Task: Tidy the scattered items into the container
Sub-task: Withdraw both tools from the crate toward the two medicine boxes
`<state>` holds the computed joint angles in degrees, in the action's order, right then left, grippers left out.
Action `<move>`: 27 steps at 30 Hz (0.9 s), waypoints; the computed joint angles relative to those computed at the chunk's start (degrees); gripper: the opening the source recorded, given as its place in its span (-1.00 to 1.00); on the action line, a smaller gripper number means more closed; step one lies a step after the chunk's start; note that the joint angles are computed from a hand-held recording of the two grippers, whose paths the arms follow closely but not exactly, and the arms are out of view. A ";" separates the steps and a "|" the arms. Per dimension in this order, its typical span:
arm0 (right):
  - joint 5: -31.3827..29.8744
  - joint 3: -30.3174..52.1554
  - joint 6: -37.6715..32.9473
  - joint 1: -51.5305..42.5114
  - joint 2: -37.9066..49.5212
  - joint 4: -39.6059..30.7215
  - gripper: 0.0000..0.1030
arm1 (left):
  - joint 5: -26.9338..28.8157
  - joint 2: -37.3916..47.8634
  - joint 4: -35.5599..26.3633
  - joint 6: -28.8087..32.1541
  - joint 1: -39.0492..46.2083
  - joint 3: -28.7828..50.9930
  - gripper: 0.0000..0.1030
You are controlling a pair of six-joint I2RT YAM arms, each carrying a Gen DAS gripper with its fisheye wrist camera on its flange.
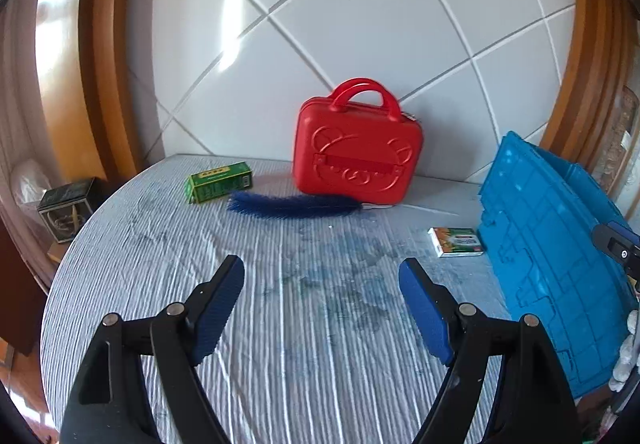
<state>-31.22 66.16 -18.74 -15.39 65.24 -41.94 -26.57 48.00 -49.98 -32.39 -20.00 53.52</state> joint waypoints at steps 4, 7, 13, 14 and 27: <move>3.65 1.18 2.55 5.97 7.55 4.32 1.00 | 9.41 0.18 3.39 7.14 15.71 -2.98 0.55; 5.29 3.51 4.62 8.88 14.51 7.26 1.00 | 13.31 3.03 7.54 12.11 24.75 -4.37 0.55; 10.37 9.83 7.48 13.04 30.24 12.51 1.00 | 20.52 14.59 18.89 16.93 36.65 -6.76 0.55; 11.26 10.92 8.05 13.39 32.90 12.79 1.00 | 21.33 17.07 20.75 17.28 37.61 -6.95 0.55; 22.05 30.88 15.54 11.91 68.04 17.88 1.00 | 25.40 61.16 41.81 20.88 30.38 9.61 0.49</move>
